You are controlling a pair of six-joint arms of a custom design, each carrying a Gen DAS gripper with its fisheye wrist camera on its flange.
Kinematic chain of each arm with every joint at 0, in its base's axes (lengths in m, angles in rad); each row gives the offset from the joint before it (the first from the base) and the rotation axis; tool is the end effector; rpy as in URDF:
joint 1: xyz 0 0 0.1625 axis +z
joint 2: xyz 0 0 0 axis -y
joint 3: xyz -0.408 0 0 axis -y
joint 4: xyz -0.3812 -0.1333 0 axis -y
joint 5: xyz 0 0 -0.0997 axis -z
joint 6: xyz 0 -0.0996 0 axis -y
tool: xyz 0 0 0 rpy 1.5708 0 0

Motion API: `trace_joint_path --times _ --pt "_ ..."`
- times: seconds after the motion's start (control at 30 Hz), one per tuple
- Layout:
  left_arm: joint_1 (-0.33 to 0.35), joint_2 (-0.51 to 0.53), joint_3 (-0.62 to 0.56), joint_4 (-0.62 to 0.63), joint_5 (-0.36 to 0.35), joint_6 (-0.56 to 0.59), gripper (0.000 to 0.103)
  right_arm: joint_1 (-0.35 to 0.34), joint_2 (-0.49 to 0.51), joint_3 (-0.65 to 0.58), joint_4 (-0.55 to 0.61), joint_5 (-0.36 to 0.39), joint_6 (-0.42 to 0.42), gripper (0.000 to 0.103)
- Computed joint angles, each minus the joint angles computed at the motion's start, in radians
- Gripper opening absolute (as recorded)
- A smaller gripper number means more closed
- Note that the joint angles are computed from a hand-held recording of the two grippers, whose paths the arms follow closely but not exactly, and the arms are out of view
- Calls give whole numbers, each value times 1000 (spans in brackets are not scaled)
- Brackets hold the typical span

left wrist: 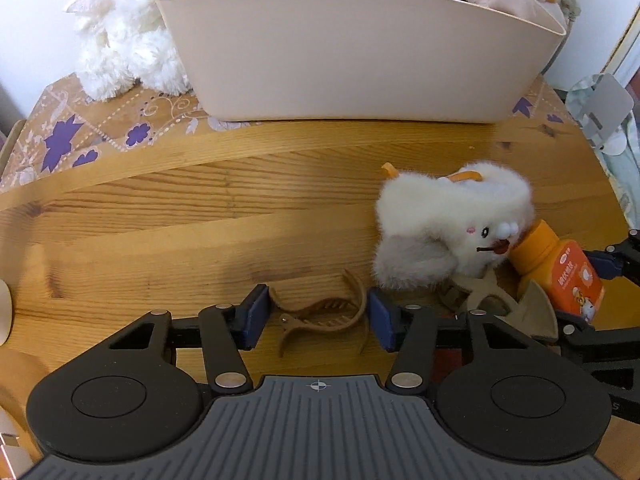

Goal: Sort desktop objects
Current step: 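Grasp the brown hair clip with left tool while right tool grasps orange bottle, then carry clip and bottle over the basket and open both tools to drop them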

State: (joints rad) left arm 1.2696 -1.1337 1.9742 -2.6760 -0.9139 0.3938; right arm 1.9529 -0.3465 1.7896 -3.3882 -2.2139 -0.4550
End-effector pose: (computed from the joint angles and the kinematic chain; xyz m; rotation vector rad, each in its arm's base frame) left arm 0.0240 -0.5770 0.1981 0.7328 2.3508 -0.2883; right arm 0.2749 -0.4868 -0.1148 0.8560 -2.3051 0.4346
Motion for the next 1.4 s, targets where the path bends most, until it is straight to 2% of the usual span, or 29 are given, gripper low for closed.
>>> trace_joint_path --times 0.23,0.47,0.63,1.0,1.4 --pt "11 -23 -9 49 -16 -34 54 -1 -22 32 2 2 39 50" --pt "8 -68 9 30 -30 37 54 -1 -75 84 -17 16 59 50" --pt "6 -93 0 25 -55 46 54 5 -102 105 -33 15 59 50" --pt "-6 -131 -30 35 -132 -10 54 35 -150 105 -74 33 8 50" --pt "-44 -105 -116 -68 -169 51 54 64 -158 -38 -94 84 -129 50"
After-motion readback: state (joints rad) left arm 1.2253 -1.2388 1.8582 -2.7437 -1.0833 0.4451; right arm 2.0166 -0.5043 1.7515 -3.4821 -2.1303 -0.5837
